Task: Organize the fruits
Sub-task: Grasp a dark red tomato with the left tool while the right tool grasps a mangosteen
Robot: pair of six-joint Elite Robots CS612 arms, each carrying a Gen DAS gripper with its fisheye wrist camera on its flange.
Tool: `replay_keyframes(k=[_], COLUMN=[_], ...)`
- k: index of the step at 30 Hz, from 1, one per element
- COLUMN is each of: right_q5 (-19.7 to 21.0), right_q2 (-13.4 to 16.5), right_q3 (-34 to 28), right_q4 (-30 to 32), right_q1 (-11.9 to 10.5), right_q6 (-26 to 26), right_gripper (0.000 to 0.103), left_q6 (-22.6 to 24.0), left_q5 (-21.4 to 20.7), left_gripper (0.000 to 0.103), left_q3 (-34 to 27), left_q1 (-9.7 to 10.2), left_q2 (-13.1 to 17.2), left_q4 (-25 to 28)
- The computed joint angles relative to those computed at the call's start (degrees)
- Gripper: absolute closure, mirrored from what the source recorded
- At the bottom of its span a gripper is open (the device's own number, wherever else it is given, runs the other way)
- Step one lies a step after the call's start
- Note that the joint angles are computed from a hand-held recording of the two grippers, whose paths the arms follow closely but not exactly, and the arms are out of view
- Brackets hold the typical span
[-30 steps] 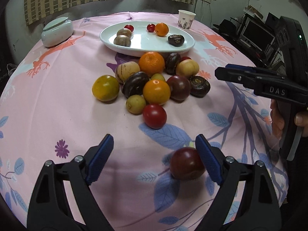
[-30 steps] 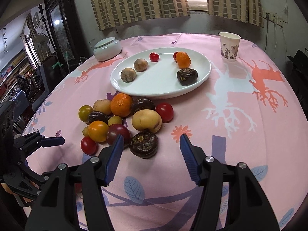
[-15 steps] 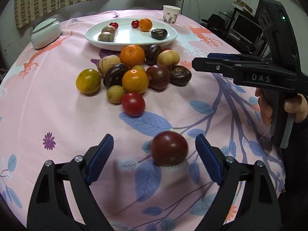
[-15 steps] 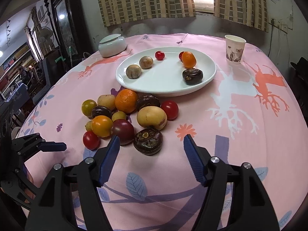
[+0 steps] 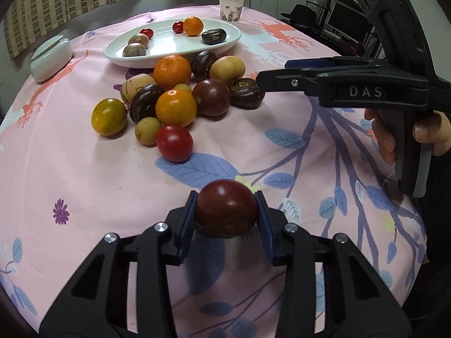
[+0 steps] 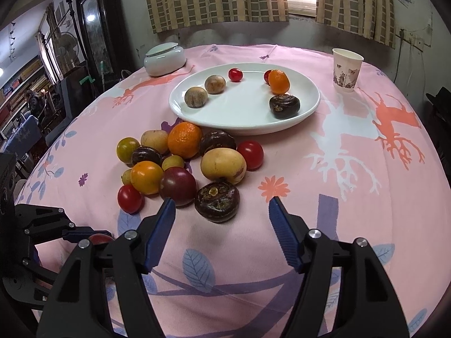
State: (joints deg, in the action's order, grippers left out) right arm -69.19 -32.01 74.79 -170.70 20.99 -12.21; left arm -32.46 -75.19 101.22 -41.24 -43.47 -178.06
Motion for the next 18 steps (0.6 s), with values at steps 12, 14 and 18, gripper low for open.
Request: replay_keyframes(k=[12, 14, 18], right_q5=[-6.7, -8.4, -10.9], right_q2=[1.5, 2.0, 3.2], right_q3=[-1.9, -2.7, -5.0], right_q4=[4.1, 4.4, 5.3], right_q1=[1.9, 2.3, 2.9], right_q6=[-4.9, -5.6, -6.3], right_gripper=[0.034, 0.034, 0.034], left_q6=[-2.3, -2.2, -2.0], left_q5=[-2.6, -2.7, -2.8], left_gripper=[0.059, 0.06, 0.06], left_q3=[0.8, 0.9, 0.8], left_q1=[1.01, 1.02, 1.05], left_q2=[0.5, 0.6, 0.7], left_q4=[-4.5, -4.8, -5.1])
